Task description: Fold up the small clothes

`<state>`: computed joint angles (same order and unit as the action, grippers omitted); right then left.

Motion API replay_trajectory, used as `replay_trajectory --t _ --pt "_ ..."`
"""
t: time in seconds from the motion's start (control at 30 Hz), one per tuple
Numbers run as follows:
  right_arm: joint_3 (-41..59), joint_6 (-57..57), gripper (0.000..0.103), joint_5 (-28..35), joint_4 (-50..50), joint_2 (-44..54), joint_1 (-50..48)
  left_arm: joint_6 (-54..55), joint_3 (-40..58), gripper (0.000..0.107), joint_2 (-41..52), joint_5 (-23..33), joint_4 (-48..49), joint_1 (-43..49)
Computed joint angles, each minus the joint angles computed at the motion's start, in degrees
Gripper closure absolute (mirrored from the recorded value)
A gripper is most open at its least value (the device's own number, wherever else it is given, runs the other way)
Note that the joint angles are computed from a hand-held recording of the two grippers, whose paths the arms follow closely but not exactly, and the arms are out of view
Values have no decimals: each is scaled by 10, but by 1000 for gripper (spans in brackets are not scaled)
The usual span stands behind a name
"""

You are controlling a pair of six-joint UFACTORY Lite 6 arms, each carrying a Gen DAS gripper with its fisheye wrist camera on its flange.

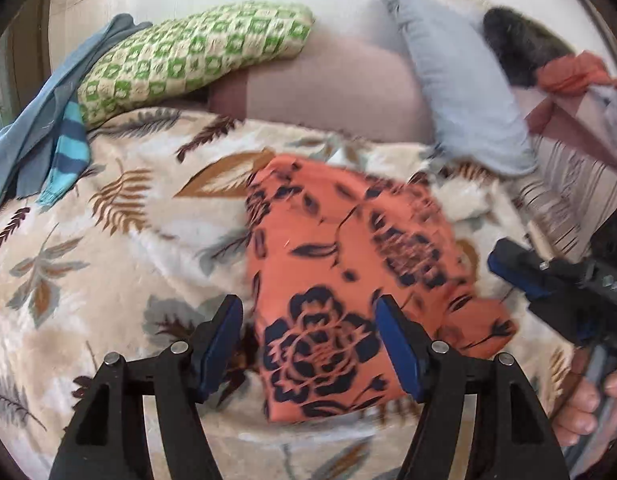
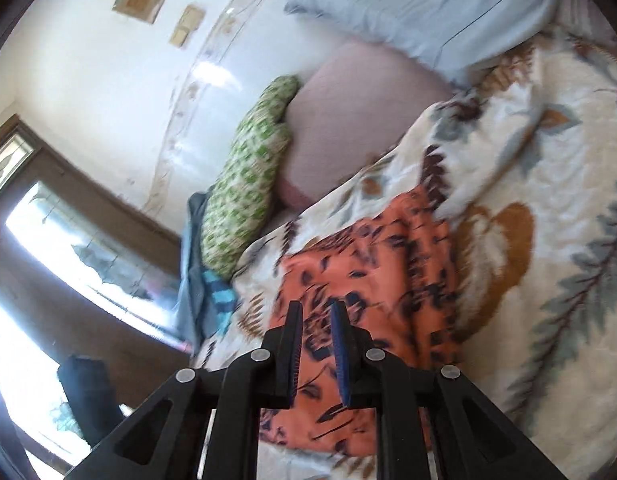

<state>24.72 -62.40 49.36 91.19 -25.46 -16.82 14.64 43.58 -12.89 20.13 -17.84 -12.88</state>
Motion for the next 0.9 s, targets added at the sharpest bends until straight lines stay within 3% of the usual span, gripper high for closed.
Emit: replay_trajectory --t 0.07,0.13,0.17,0.23,0.37,0.47,0.53,0.6,0.7,0.77,0.9 --pt "32 59 86 -63 -58 58 71 -66 -13 37 54 -6 78 -12" --pt "50 165 92 -141 -151 157 115 -53 -9 36 103 18 61 -4" --pt "43 191 103 -144 -162 179 111 -14 -12 36 97 31 17 12" --pt "32 182 103 -104 -145 165 70 13 5 36 83 52 1 23" --pt "26 192 102 -115 -169 124 74 19 98 36 72 76 17 4" --pt "5 138 98 -73 -119 78 18 -91 215 27 152 72 137 -37" --pt "-24 82 96 -36 -80 25 -47 -193 330 26 261 88 235 -65" --pt "-40 42 96 4 -45 7 -102 -221 426 26 356 114 251 -73" --pt "-43 29 96 -1 -36 6 -127 -232 568 25 491 169 238 -75" --pt "-34 25 96 -21 -38 22 -116 -285 638 15 558 173 282 -90" --pt "-15 8 96 -22 -37 58 -111 -328 871 5 727 273 302 -109"
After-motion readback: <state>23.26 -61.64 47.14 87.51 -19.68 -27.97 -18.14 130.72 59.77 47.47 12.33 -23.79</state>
